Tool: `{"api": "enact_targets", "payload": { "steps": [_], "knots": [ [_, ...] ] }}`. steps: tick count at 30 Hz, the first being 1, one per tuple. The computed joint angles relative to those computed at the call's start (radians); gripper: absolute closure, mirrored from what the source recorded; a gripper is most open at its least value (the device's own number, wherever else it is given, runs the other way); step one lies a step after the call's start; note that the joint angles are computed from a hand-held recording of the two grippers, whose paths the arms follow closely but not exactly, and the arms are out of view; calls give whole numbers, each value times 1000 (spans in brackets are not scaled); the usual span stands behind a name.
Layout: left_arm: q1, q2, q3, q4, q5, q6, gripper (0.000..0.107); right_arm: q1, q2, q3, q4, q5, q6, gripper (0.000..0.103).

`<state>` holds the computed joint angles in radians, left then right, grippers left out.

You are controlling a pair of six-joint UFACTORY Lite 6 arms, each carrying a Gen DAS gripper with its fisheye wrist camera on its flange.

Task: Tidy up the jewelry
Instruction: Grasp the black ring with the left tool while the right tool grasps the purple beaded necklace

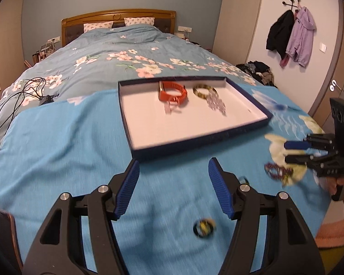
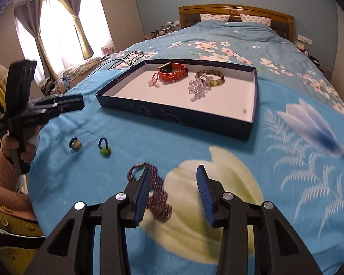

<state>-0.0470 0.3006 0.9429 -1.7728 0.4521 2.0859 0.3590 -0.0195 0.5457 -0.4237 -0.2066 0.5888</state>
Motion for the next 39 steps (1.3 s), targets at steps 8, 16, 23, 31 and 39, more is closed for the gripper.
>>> {"api": "enact_targets", "payload": {
  "steps": [8,16,23,31,39],
  "knots": [
    [35,-96,-170,29,64,52,45,92,-55,-54,192,-9,-147,64],
    [38,-124,-236,61,75,72,45,73,-74,-81,272,10,-196,75],
    [18,-103,-229,79,56,50,53,75,-28,-81,233,8,-152,77],
    [13,-62,-185,160,40,-43,63,80,-23,-81,256,-4,-182,95],
    [17,-43,-164,201,54,-84,78,59,-56,-83,138,-21,-68,98]
  ]
}}
